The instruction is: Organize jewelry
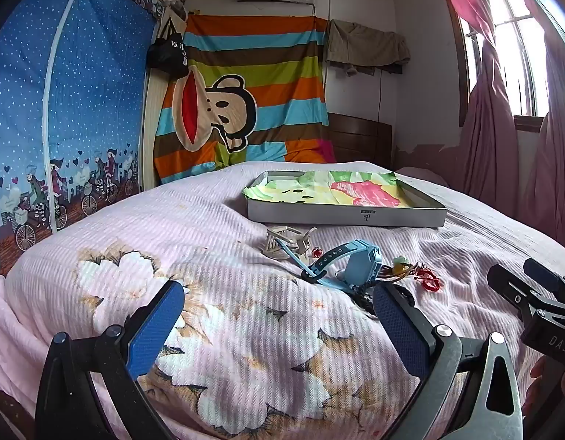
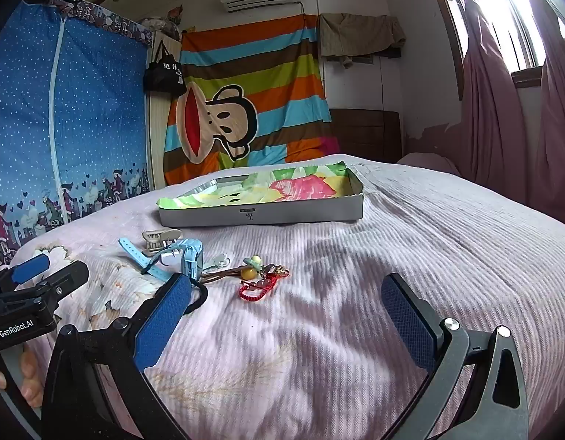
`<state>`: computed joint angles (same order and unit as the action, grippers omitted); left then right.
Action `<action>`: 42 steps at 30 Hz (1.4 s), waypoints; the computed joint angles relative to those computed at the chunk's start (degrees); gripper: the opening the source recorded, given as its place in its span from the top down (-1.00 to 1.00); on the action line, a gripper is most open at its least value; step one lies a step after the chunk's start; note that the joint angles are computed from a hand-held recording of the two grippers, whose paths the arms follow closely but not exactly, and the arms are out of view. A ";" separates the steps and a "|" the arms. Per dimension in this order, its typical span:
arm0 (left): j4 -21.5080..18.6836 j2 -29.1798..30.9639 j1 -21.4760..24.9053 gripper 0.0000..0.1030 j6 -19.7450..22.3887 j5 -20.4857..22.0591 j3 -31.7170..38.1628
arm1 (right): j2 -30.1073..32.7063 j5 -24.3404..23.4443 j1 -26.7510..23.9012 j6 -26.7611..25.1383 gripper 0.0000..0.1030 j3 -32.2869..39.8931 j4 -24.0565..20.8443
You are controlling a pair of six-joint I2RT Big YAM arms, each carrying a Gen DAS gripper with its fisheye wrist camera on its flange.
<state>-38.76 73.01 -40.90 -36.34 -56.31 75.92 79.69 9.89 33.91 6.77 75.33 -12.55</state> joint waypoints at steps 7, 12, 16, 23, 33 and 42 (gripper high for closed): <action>-0.03 0.00 0.03 -1.00 0.00 0.04 0.01 | 0.02 -0.01 -0.07 0.00 -0.98 -0.09 0.39; -0.07 0.01 0.01 -1.00 -0.03 0.02 0.02 | -0.13 0.01 0.02 -0.14 -0.98 -0.29 0.66; 0.01 0.00 0.03 -1.00 -0.01 0.02 -0.01 | -0.11 -0.07 -0.07 -0.06 -0.98 -0.31 0.66; -0.02 0.00 0.03 -1.00 -0.05 0.06 0.00 | -0.03 -0.15 -0.19 -0.11 -0.98 -0.11 0.46; 0.45 -0.25 -0.08 -1.00 0.25 -0.22 -0.13 | 0.25 -0.66 0.03 -0.07 -0.98 -0.21 0.57; 2.78 -0.36 0.74 -1.00 2.65 1.58 -0.39 | 0.47 -2.45 -0.30 -2.11 -0.98 0.41 1.44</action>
